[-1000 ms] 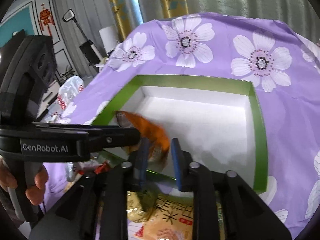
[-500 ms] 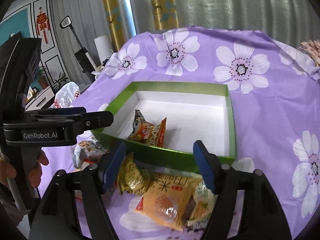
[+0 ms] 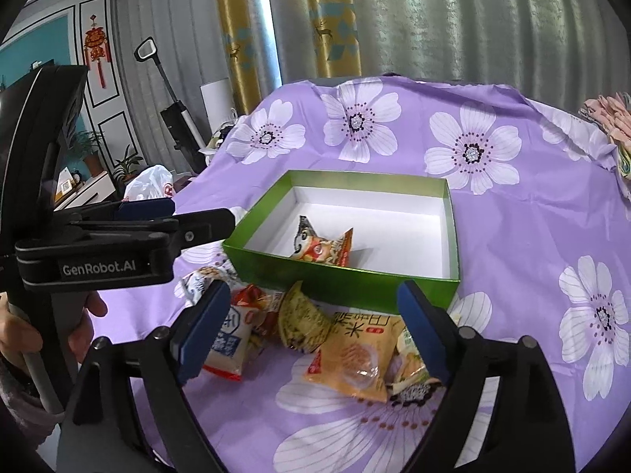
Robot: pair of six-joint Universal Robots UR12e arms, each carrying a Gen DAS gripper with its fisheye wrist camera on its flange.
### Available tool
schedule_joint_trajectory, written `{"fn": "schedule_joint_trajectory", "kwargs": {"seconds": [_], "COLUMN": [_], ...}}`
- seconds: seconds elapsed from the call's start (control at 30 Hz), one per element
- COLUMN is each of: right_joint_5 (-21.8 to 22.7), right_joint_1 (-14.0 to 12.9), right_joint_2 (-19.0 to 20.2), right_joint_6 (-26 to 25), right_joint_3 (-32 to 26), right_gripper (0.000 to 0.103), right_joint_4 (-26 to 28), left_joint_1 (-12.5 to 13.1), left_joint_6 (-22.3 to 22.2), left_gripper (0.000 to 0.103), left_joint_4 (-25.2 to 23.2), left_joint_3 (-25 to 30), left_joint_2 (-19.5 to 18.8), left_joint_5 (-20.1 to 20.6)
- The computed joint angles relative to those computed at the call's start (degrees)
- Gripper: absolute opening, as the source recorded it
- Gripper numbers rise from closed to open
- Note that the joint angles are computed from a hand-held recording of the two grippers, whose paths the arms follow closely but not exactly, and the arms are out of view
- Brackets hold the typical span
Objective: Organize snacks
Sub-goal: 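Reach the right tool to the white-and-blue biscuit packet and grasp it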
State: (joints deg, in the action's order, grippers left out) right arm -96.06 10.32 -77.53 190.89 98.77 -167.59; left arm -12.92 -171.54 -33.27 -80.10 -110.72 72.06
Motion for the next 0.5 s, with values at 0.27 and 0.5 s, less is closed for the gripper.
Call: {"fn": "schedule_joint_trajectory", "kwargs": {"seconds": [0.27,0.5], "right_joint_5": [0.90,4.58], "right_joint_1": [0.89,0.93], "right_joint_2": [-0.73,-0.65], "right_joint_6": [1.00,2.22], "right_joint_3": [0.67,1.11], "right_gripper": [0.092,0.092], "right_joint_4": [1.37,3.94], "left_joint_1": [1.24,2.78], "left_joint_6": [-0.84,-2.87], "left_gripper": [0.089,0.089], "left_joint_4": [-2.89,-6.42], "left_joint_3": [-1.79,-3.13], "left_joint_2": [1.42,2.04], "left_joint_5": [-1.77,-1.76]}}
